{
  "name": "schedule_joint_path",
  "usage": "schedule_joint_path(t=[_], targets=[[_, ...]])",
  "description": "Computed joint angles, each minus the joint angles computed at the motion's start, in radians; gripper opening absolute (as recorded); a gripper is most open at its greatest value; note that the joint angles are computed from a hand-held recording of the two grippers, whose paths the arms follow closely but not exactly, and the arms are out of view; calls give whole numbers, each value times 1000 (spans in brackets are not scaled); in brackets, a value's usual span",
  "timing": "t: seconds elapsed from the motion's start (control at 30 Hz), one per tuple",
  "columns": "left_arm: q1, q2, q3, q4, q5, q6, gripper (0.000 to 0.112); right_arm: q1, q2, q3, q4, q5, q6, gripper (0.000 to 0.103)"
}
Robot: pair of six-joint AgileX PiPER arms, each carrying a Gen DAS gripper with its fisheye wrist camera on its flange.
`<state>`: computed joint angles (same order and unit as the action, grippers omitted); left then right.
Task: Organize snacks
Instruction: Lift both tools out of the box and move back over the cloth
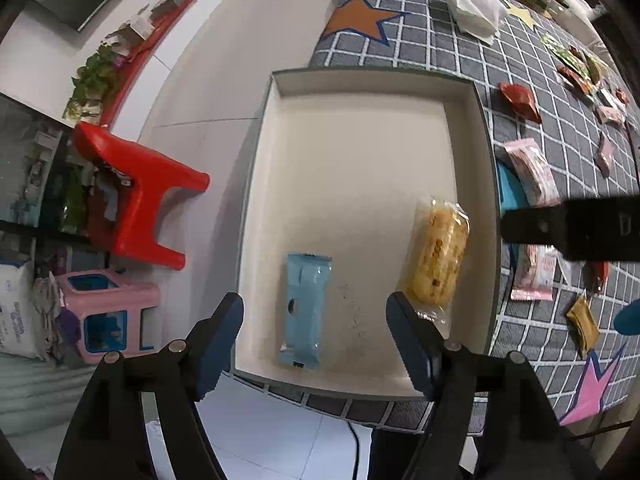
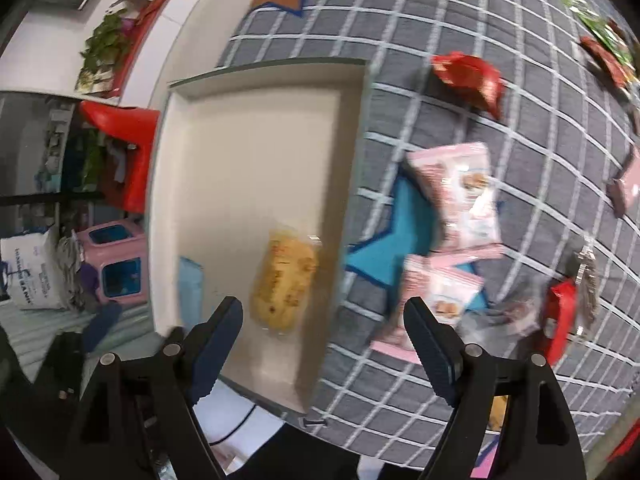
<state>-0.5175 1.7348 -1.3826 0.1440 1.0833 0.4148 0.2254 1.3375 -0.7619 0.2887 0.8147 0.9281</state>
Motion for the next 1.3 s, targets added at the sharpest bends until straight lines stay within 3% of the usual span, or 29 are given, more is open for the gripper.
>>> schedule_joint_path(t=[0.43, 1.1, 1.17, 1.3], targets=[[-37, 23, -110, 32, 45, -53, 78, -32, -164, 193, 8, 12, 60, 84], [-109, -8, -114, 97, 63, -91, 79, -89, -342, 278, 2, 74, 104, 84], [-117, -11, -117, 108, 69, -98, 79, -83, -357, 284, -7, 77, 124, 100], [-127, -17, -136, 111, 89, -105, 79, -73, -397, 291, -23, 93, 153, 103]])
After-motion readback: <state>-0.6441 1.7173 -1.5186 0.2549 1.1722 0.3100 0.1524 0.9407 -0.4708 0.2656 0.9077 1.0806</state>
